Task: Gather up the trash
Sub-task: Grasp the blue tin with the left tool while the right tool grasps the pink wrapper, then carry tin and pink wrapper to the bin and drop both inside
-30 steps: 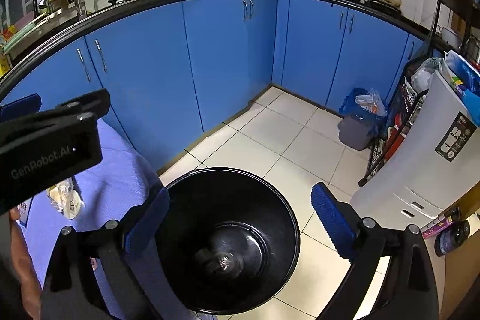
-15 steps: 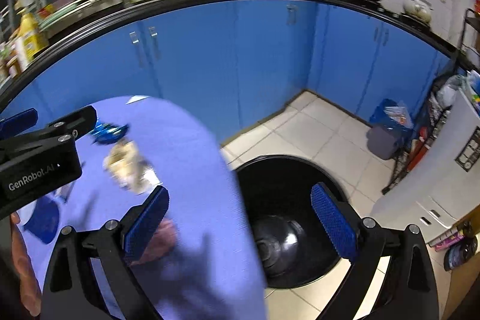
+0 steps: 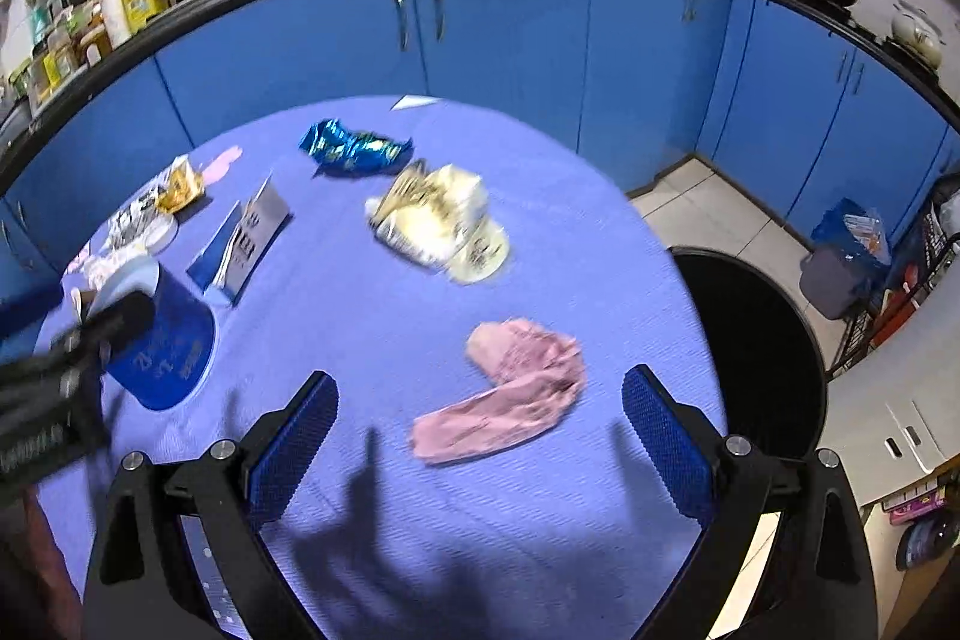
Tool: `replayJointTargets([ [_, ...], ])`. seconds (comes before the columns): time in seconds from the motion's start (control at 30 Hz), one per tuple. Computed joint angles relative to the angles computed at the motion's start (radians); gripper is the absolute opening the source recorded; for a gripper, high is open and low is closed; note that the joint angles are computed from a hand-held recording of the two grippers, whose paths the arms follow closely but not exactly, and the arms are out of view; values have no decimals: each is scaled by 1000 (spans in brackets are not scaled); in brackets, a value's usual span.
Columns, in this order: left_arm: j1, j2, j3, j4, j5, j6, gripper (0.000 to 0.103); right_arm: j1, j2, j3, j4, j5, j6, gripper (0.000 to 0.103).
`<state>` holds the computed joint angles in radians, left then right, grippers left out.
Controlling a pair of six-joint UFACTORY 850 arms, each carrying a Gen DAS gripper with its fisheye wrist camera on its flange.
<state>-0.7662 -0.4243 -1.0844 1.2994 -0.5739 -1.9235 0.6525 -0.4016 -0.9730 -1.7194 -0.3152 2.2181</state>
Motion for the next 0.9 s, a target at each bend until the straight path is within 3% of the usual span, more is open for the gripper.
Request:
replayJointTargets([
  [0.37, 54, -55, 2, -85, 74, 33, 99, 1, -69, -58, 118, 1, -123, 93],
  [0.53, 61, -80, -25, -85, 74, 40, 98, 5, -86, -68, 79, -24, -99, 91],
  [0.63, 63, -80, -21, -64, 88, 17, 87, -6, -85, -67, 35, 18, -60, 51],
  [0.7, 58, -78, -22, -48, 90, 6, 78, -7, -82, -66, 38, 20, -70, 33],
  [0.73, 55, -77, -25, -45, 86, 4, 78, -10, -79, -66, 52, 32, -90, 23],
  [0.9, 29, -63, -37, 35, 57, -62, 78, -21, -45, -36, -1, 23, -24, 19],
])
